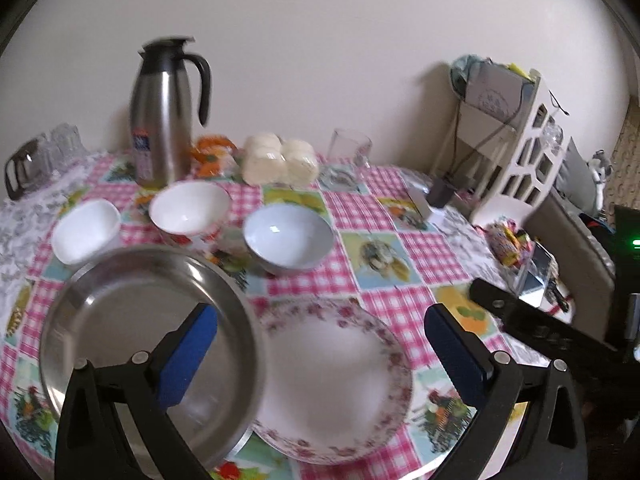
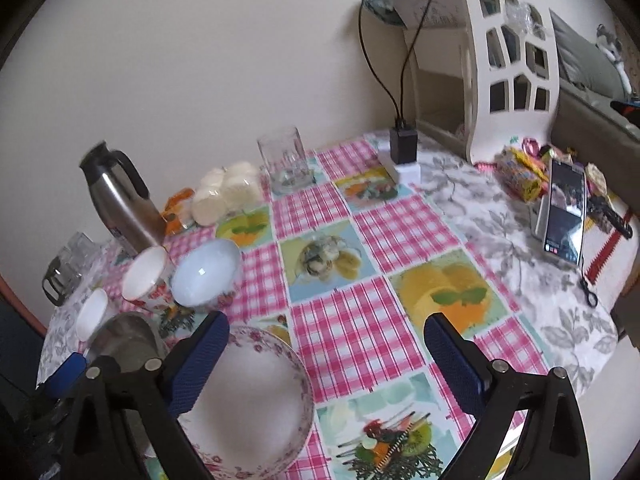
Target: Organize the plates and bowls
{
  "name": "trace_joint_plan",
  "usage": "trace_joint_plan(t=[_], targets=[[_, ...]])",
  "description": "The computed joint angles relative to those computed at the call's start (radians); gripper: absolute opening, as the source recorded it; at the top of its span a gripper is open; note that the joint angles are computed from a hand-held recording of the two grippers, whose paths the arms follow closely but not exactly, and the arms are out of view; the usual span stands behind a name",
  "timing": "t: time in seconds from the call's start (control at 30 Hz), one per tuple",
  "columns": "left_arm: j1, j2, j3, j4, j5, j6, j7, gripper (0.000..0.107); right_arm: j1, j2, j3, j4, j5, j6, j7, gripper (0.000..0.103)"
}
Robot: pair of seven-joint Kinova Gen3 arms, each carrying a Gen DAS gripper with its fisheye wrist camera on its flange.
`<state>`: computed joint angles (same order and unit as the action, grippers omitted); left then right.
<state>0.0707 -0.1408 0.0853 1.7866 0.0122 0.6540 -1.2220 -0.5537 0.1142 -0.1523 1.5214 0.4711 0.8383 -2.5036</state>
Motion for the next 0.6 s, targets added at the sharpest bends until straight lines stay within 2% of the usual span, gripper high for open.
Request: trace_joint_plan(t=[0.13,0.23,0.37,0.6], targets=[[0.017,0.053,-0.026,-0.058,0.098,0.128,-0.066,0.103,0.021,0.052,0.006,-0.05,-0.096,0.077,0.077,0.095],[0.019,0.083,-0.02,-0.085,0.12,0.203,-0.067,0.103,0.03,0.078,0.018,-0.075,-0.15,0.129,0.103,0.094],[0.023,0.101,-0.016,-0.09,0.156,0.252,-0.072,0.103,0.05,0.081,0.024,-0.063,-0.21,0.115,0.14,0.093],[0.013,0.129,-0.025,-0.096,0.215,0.307,-0.078,0.103,0.046,0.128,0.022,-0.1,-0.268,0.149,0.215,0.093]])
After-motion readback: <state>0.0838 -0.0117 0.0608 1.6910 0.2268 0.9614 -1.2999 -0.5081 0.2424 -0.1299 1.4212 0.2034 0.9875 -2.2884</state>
